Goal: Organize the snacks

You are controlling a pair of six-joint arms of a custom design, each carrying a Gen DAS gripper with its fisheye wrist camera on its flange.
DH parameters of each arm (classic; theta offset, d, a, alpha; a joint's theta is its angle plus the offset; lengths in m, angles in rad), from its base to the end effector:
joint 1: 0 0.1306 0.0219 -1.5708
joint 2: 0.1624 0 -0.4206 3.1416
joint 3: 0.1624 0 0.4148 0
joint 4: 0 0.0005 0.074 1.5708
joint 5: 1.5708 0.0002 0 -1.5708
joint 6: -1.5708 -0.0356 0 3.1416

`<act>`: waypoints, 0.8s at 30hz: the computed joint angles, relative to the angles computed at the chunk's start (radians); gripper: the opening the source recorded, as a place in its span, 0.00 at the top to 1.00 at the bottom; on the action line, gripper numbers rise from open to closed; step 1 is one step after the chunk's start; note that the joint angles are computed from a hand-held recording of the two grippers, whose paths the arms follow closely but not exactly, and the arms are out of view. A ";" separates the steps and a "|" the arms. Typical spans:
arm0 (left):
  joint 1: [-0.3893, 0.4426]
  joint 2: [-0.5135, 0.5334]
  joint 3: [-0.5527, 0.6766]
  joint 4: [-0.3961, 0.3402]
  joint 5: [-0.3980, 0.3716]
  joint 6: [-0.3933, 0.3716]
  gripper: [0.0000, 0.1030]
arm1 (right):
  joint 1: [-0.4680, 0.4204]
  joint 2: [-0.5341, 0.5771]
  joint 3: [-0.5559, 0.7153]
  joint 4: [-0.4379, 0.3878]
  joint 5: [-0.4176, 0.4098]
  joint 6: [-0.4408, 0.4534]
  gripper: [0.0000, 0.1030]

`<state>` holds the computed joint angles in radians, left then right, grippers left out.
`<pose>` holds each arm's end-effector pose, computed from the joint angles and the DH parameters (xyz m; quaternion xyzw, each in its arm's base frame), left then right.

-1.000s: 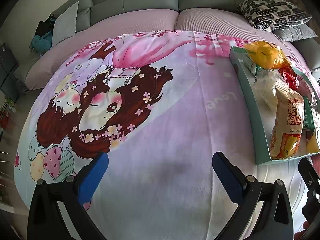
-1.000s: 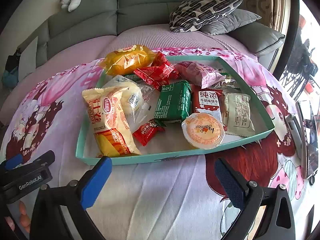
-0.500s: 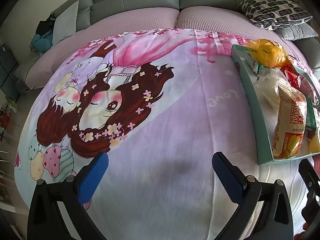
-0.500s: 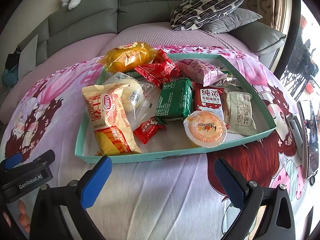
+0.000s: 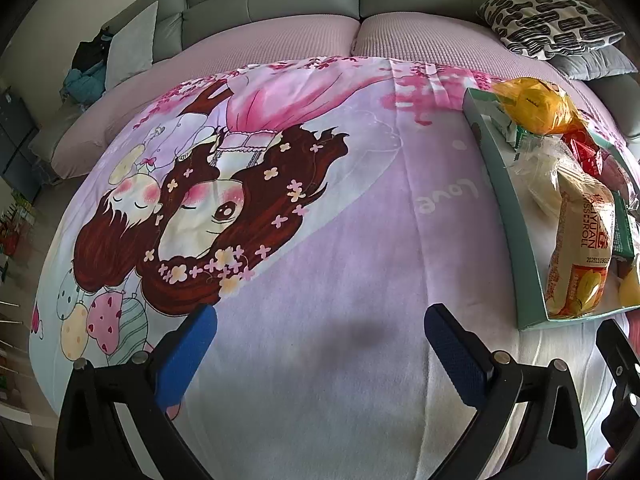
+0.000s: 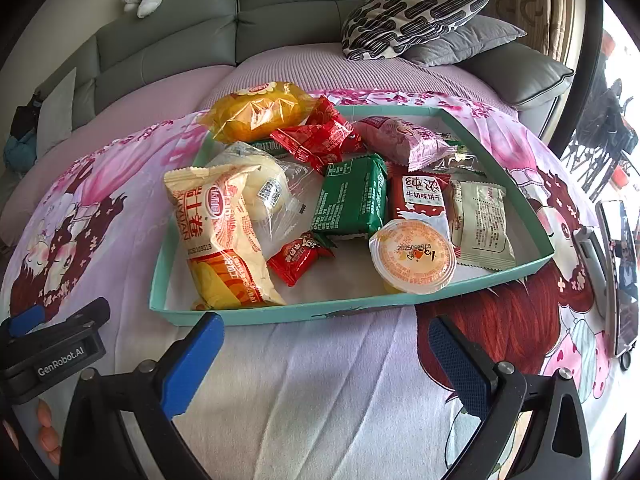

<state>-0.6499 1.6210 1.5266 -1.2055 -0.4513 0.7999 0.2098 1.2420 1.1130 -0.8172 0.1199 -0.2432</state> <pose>0.4484 -0.3219 0.4004 -0.1025 0.9607 0.0787 0.2455 0.4190 0.0843 0.4032 0.0343 0.9495 0.0133 0.3117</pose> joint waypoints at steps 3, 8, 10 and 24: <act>0.000 0.002 0.001 -0.001 0.000 -0.002 0.00 | 0.001 0.001 0.001 -0.002 0.001 -0.001 0.00; 0.000 0.003 0.002 -0.005 0.000 0.000 0.00 | 0.000 0.000 -0.002 0.000 0.000 -0.001 0.00; 0.000 0.003 0.002 -0.004 0.000 -0.001 0.00 | 0.000 0.000 -0.002 -0.001 0.000 -0.001 0.00; 0.000 0.007 0.006 -0.013 -0.002 0.005 0.00 | 0.000 0.000 -0.003 0.000 -0.001 0.000 0.00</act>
<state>-0.6496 1.6277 1.5325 -1.2188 -0.4532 0.8045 0.2094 1.2419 1.1104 -0.8175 0.1193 -0.2429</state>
